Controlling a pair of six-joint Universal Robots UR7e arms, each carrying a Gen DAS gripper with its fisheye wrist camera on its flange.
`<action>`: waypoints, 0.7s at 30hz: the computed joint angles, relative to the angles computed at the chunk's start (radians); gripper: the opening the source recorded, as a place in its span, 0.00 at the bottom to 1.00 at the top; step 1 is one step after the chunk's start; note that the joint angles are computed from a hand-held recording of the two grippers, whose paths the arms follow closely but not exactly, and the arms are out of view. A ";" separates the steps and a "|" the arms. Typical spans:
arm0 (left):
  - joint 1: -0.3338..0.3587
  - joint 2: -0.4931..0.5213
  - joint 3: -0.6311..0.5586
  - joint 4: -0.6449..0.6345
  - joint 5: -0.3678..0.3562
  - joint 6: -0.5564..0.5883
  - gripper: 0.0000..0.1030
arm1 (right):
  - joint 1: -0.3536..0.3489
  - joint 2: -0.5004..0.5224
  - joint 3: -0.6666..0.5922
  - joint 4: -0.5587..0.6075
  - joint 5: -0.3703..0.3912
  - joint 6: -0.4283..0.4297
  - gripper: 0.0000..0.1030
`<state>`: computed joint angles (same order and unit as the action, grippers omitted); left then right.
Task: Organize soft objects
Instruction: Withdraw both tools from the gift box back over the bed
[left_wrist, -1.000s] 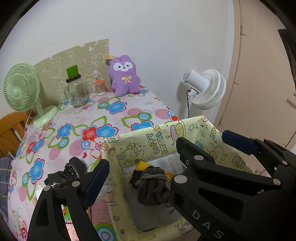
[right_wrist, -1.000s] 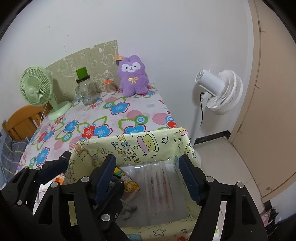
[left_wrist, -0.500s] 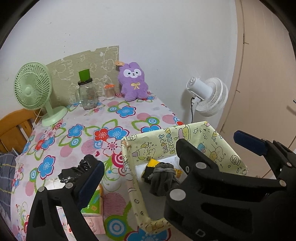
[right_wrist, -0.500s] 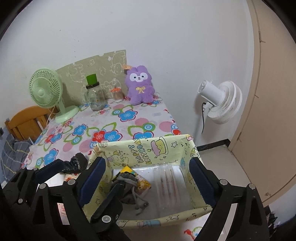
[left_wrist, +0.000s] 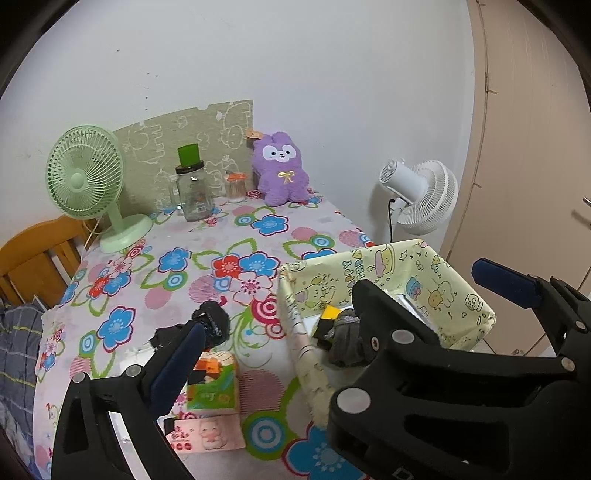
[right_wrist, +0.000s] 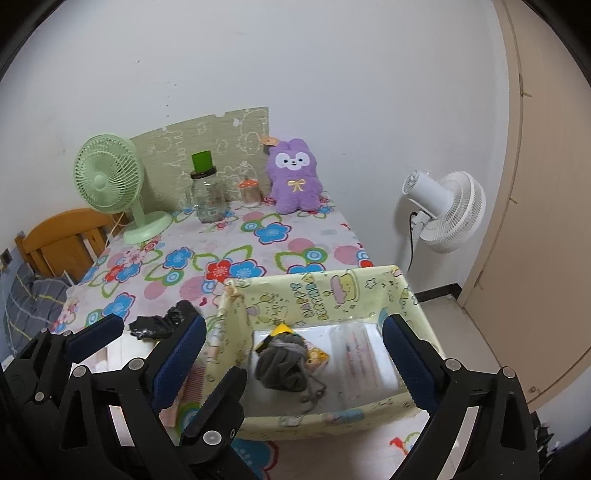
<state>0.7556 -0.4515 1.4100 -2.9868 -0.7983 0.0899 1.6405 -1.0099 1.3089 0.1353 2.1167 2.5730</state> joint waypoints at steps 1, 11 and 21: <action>0.002 -0.009 0.011 -0.006 -0.003 0.002 1.00 | 0.003 0.000 0.005 -0.004 -0.001 -0.001 0.95; 0.009 -0.074 0.103 -0.076 0.020 0.019 1.00 | 0.048 0.018 0.039 -0.039 0.009 -0.002 0.95; 0.033 -0.117 0.161 -0.128 0.031 0.030 0.98 | 0.074 0.061 0.031 -0.036 0.005 0.007 0.95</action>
<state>0.7890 -0.5689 1.5715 -3.1148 -0.7674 0.1198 1.7147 -0.9486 1.3396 0.0996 2.1221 2.5799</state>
